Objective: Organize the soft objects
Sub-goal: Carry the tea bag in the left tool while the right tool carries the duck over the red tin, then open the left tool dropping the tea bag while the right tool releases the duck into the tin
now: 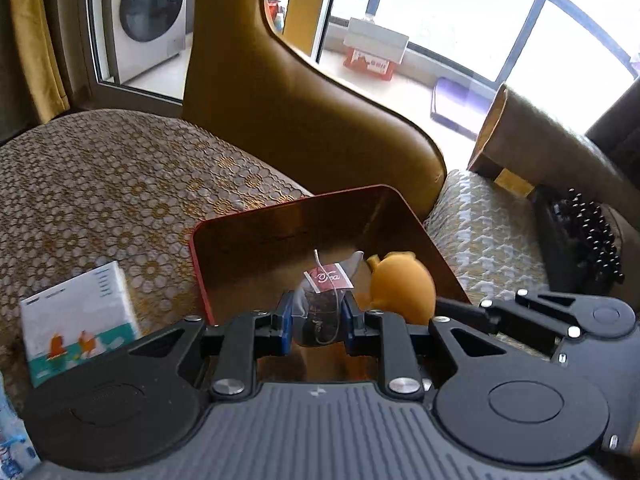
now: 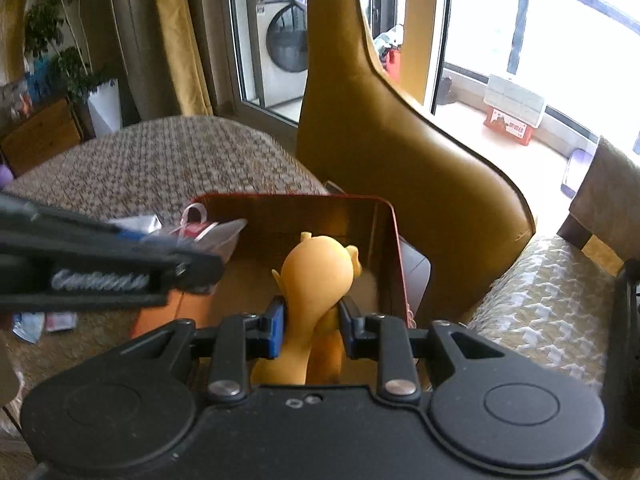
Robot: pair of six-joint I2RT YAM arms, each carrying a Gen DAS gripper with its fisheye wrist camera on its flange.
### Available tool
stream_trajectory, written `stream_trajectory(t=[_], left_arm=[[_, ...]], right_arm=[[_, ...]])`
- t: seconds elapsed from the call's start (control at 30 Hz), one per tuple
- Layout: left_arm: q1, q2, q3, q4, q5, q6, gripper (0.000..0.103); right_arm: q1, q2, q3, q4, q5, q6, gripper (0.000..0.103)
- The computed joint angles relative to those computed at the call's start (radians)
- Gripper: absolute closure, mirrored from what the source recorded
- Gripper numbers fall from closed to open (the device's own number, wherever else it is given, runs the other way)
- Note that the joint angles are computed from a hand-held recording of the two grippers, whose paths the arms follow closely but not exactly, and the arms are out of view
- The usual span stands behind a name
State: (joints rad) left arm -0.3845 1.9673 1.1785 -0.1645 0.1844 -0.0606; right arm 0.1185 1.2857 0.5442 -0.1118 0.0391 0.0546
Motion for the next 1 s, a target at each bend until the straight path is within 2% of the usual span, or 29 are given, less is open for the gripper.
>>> stream_trajectory(t=[0.4, 0.57, 0.9, 1.0], left_arm=[[-0.053, 0.198, 0.204, -0.124, -0.064, 0.011, 0.08], [-0.05, 0.236, 0.249, -0.157, -0.059, 0.015, 0.08], [-0.05, 0.257, 0.263, -0.152, -0.067, 0.003, 0.08], [-0.051, 0.25, 0.253, -0.144, -0.065, 0.003, 0.079]], right_arm=[[0.013, 0.151, 0.029, 0.047, 0.04, -0.048, 0.077], [-0.005, 0.185, 0.04, 0.046, 0.015, -0.042, 0.075], [-0.014, 0.191, 0.032, 0.066, -0.001, -0.042, 0.069], [-0.022, 0.177, 0.021, 0.073, -0.019, -0.038, 0.064]])
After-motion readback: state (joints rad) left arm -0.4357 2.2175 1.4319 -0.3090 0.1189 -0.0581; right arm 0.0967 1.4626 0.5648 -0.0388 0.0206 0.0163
